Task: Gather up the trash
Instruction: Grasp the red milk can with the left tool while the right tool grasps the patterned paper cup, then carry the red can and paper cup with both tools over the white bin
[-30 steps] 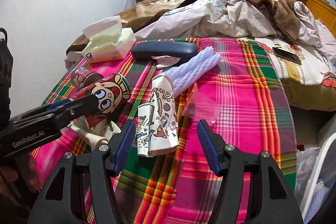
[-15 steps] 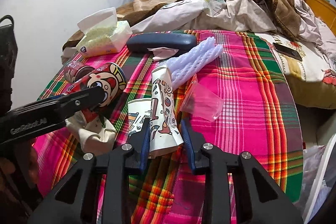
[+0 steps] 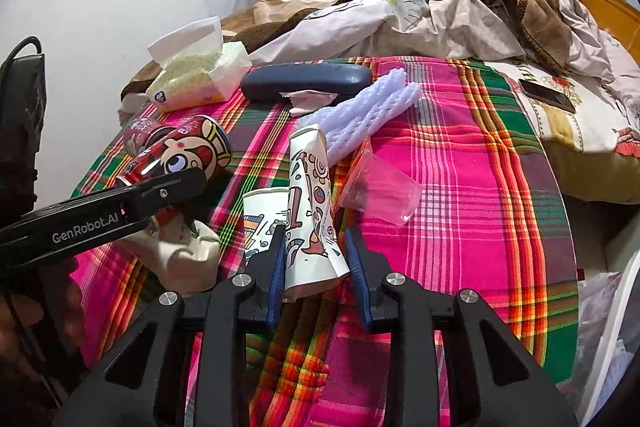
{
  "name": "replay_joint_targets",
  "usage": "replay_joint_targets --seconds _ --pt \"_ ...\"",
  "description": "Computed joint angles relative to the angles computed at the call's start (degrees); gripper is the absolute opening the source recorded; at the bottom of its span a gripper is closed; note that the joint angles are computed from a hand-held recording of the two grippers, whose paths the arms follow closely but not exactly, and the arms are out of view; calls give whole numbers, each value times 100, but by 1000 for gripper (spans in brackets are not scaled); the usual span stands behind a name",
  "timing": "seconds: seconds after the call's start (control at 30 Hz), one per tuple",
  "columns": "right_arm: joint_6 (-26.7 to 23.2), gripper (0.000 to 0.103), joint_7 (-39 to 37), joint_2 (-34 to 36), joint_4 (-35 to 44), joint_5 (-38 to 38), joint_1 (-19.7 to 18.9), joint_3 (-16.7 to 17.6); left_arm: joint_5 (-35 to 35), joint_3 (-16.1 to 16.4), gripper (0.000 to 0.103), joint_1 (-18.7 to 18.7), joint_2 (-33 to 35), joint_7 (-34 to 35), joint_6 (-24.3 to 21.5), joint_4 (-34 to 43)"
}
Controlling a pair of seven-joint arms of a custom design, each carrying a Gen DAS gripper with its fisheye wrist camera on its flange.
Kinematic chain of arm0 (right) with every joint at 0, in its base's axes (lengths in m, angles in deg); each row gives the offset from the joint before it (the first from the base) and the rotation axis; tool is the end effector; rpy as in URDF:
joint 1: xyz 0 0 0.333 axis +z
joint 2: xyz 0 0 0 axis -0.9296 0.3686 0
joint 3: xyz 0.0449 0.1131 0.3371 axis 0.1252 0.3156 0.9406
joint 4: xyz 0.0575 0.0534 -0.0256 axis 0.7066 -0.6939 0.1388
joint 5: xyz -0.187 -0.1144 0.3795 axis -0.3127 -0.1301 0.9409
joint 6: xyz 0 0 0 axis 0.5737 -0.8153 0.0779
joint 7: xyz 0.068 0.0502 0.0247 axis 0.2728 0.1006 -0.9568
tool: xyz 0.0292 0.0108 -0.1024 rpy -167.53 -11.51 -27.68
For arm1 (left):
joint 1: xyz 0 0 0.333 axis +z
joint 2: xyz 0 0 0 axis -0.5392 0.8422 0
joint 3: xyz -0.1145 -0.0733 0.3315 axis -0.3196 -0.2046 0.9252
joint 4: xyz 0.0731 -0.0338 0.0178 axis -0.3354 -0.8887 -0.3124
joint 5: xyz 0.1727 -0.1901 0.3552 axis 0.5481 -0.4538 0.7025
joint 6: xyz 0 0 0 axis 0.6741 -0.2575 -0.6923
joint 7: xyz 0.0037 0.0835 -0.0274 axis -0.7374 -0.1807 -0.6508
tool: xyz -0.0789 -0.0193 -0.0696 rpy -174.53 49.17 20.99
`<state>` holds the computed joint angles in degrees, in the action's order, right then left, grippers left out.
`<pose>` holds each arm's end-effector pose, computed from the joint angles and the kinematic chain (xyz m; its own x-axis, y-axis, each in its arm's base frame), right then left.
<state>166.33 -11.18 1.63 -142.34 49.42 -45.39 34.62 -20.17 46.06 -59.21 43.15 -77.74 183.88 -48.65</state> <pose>0.6316 0.3614 0.3979 0.6414 -0.7448 -0.1840 -0.6513 -0.4019 -0.6436 0.5850 -0.4219 0.3893 0.3941 -0.8798 0.2658 -0.6398 -0.4702 -0.6079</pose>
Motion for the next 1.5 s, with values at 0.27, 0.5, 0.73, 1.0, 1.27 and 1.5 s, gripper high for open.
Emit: replay_joint_targets --seconds 0.27,0.5,0.73,1.0,1.27,1.5 --pt "153 30 -399 -192 -206 456 -149 183 194 -66 54 -130 -210 -225 -295 -117" --pt "226 30 -851 -424 -412 1022 -263 289 398 -195 54 -244 -384 -385 -574 -155" --pt "346 30 -1382 -742 -669 1710 -344 300 501 -335 54 -413 -435 -422 -886 -63" --pt "483 30 -1855 -1076 -962 2357 -371 153 631 -402 54 -656 -275 -349 -1078 258" --pt "657 30 -2418 -1398 -1239 3129 -460 -25 673 -366 54 -976 101 -23 -1216 894" --pt "837 30 -2793 -1611 -1424 3629 -519 -222 609 -253 54 -1304 588 477 -1225 1668"
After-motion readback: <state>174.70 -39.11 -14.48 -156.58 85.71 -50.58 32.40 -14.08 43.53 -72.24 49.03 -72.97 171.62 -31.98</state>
